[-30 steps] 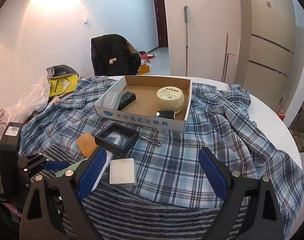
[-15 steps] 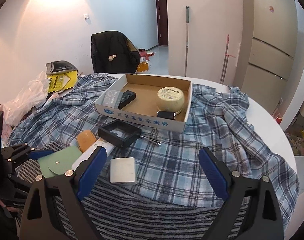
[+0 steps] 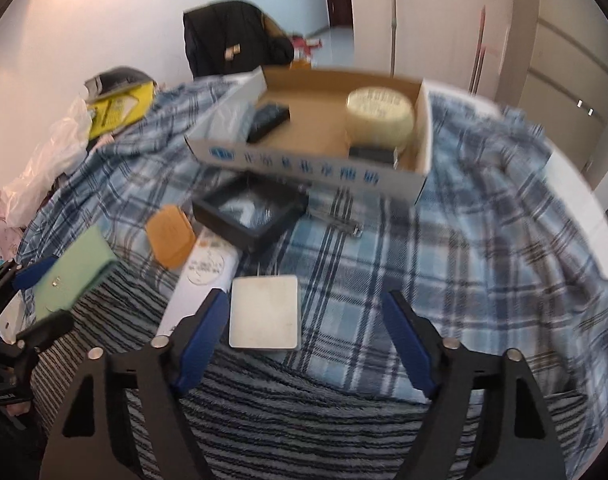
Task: Organize rigid objects
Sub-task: 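Grasp the mint green pouch with the left gripper while the right gripper grasps the white square plug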
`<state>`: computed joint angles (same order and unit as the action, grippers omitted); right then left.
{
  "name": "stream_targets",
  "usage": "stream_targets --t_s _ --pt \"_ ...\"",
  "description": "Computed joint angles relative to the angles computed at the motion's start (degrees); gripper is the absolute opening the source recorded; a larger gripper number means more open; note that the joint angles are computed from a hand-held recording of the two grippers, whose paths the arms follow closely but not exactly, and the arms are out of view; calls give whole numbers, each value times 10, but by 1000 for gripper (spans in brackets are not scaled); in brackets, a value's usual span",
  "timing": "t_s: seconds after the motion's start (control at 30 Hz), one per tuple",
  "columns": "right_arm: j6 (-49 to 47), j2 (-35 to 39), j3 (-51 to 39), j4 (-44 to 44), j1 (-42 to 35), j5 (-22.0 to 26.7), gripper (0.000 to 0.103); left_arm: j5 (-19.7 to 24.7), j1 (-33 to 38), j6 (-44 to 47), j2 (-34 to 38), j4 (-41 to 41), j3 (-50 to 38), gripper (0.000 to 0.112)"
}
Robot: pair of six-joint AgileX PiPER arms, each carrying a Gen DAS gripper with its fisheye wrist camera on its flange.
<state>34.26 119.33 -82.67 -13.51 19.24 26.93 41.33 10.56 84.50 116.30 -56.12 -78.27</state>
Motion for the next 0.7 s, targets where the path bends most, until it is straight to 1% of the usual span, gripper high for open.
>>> stream_targets --t_s 0.1,0.2,0.37,0.47,0.5,0.53,0.57,0.63,0.67,0.7 --pt "-52 32 -38 55 -7 30 76 6 1 -2 9 -3 -9 71" --pt "-142 64 -84 128 -12 68 76 9 -6 -7 17 5 -13 71" --pt "-166 96 -130 149 -8 105 76 9 -5 0 19 -4 -16 71" --pt "-143 104 -141 121 5 106 74 13 -1 -12 24 -2 -28 71" --pt "-117 106 -143 94 13 105 71 13 0 -16 25 -1 -30 71" --pt "-97 114 -155 72 17 113 66 12 1 -16 24 -1 -31 71" --pt "-80 122 -170 55 21 127 64 10 2 -15 23 -1 -30 71" --pt "-49 124 -172 12 30 130 48 2 6 1 15 -13 -21 71" --pt "-53 123 -170 9 31 129 44 -2 9 7 10 -20 -18 71" --pt "-53 121 -167 6 32 130 44 -3 13 11 5 -24 -16 71"
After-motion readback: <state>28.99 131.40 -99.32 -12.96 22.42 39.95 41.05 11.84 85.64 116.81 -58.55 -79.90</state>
